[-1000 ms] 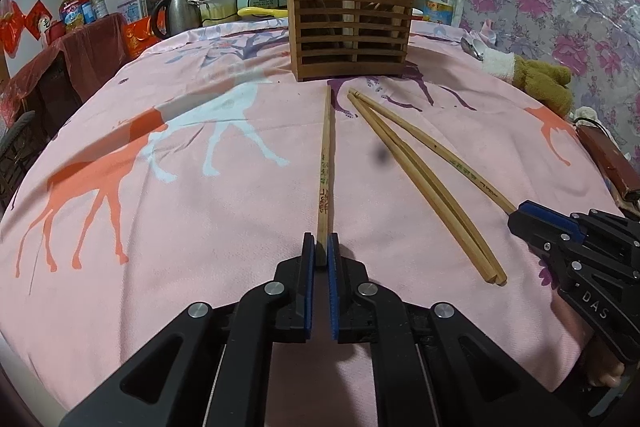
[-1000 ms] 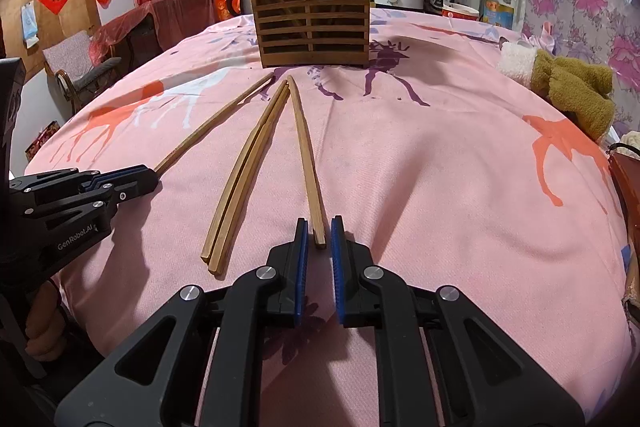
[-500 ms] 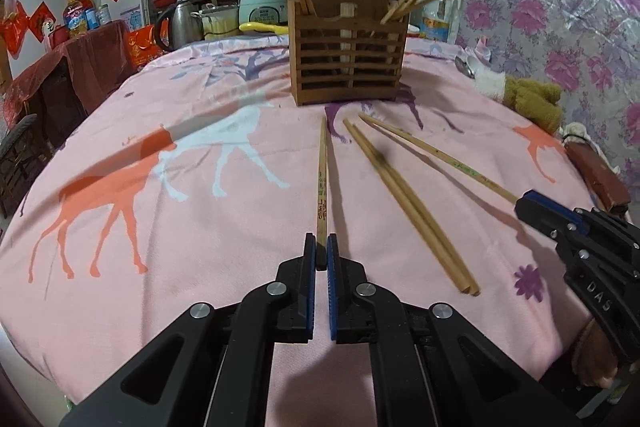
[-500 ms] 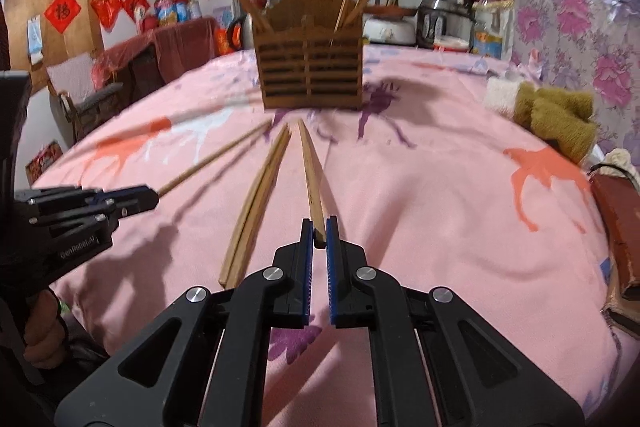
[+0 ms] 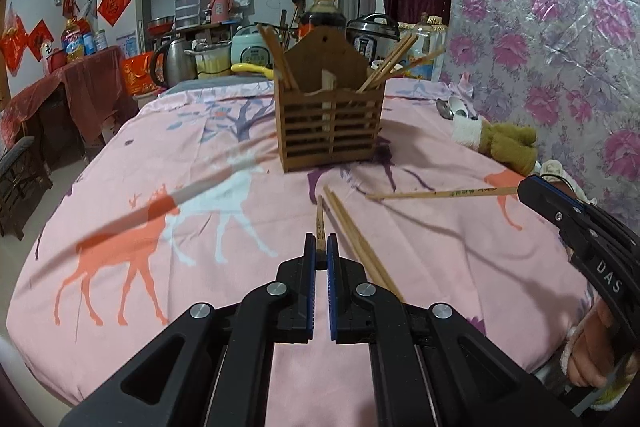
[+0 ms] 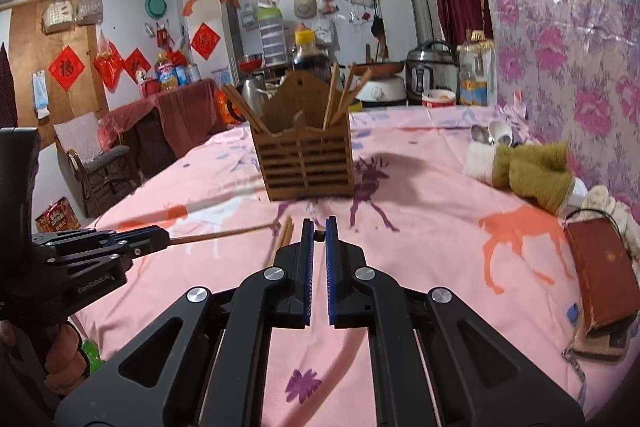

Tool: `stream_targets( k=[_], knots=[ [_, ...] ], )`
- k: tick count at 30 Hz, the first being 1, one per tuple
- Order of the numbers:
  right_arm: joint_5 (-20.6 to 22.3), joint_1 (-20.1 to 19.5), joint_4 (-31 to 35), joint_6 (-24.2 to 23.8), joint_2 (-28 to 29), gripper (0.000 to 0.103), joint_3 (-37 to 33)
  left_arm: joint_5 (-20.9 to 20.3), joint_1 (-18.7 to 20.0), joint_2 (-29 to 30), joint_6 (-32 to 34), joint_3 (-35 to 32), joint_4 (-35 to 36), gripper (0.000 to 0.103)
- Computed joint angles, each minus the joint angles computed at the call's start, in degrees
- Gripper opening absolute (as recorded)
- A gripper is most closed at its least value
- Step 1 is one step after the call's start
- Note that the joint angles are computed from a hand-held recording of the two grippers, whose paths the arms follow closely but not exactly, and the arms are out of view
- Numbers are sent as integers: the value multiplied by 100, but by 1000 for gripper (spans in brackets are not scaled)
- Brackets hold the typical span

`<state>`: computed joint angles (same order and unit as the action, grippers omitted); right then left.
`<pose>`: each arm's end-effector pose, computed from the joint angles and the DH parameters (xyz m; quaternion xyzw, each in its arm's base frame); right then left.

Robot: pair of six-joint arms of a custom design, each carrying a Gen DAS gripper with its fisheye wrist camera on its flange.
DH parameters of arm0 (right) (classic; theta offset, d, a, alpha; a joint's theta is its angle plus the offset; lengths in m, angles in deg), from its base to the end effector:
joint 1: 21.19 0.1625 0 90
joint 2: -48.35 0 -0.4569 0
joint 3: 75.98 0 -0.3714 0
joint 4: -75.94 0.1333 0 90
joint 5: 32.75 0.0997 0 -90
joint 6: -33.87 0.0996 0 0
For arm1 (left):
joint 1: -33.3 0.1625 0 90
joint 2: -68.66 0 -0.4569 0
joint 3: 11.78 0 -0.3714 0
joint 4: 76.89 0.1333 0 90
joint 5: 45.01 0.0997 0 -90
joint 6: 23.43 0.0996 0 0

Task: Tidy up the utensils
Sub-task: 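Carry both chopsticks to the wooden holder and open both tools above it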

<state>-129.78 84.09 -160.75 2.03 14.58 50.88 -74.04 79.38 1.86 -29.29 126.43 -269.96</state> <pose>0.2482 -0.4490 0.0672 0.3308 -0.8277 0.4375 0.1190 -0.1247 -0.4472 0.2416 0.1395 0.8289 -0.4187 0.3438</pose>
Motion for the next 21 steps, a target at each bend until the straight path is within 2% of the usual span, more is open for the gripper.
stream_targets(
  k=[6, 21],
  knots=[
    [74, 98, 52, -61, -56, 6, -151, -115, 6, -4, 401, -342, -18, 6],
    [173, 357, 698, -96, -170, 6, -1042, -513, 243, 155, 1352, -1689, 377, 6]
  ],
)
